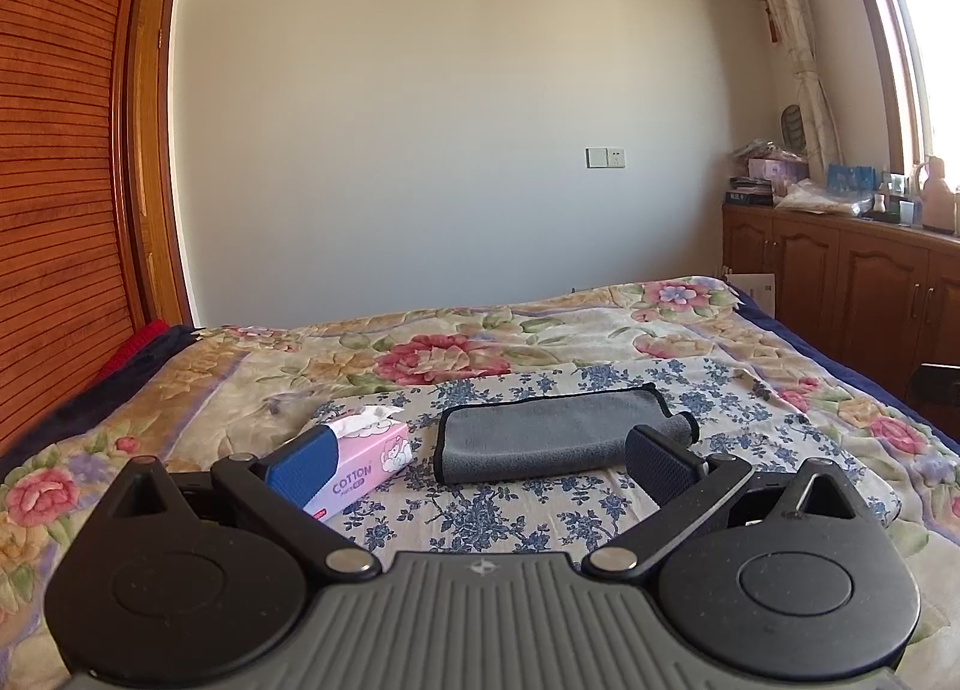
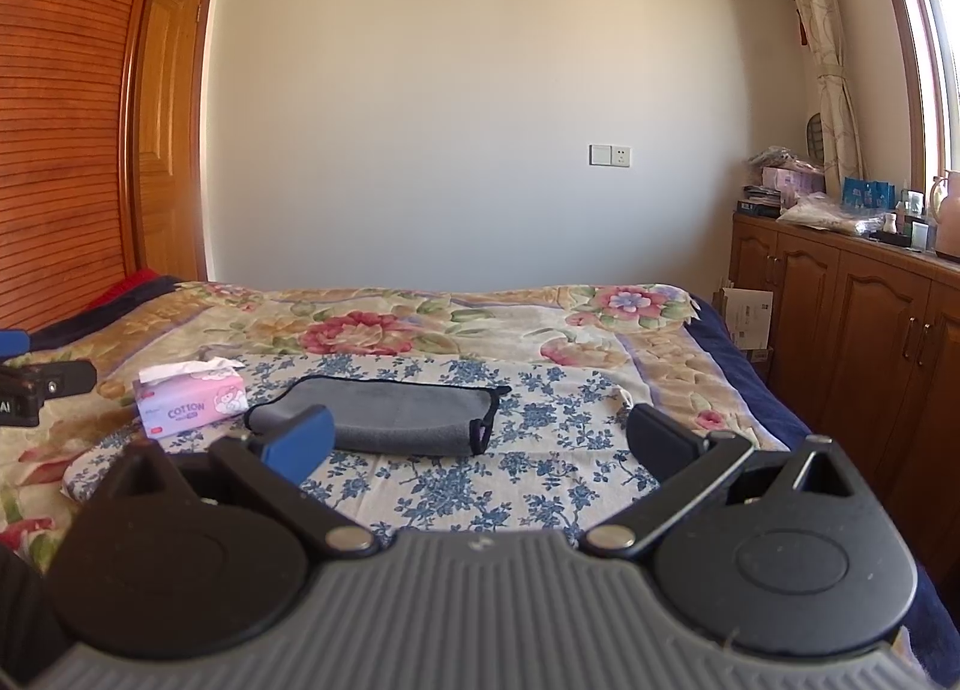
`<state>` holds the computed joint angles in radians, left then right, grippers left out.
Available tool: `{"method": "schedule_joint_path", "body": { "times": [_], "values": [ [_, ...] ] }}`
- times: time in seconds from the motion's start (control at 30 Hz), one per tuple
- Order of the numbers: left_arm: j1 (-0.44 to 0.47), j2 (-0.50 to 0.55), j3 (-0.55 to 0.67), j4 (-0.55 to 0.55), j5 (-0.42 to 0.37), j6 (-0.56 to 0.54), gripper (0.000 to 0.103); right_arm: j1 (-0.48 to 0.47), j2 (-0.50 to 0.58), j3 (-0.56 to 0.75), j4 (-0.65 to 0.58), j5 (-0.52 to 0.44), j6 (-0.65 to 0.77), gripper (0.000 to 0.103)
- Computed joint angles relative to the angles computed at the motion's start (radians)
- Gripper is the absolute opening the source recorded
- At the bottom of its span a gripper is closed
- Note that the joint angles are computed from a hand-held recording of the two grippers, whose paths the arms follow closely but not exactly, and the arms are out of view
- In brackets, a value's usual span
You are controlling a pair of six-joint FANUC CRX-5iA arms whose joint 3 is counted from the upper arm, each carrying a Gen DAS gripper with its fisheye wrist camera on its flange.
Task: Fold towel
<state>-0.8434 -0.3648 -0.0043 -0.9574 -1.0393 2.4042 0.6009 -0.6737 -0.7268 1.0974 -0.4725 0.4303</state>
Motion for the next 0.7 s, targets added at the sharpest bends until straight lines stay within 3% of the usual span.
{"method": "schedule_joint_path", "body": {
  "times": [0.7],
  "values": [
    [0.000,-0.001,-0.001,-0.001,-0.001,-0.003,0.103,-0.005,-0.004,-0.008,0.004,0.002,-0.011,0.103]
  ]
}}
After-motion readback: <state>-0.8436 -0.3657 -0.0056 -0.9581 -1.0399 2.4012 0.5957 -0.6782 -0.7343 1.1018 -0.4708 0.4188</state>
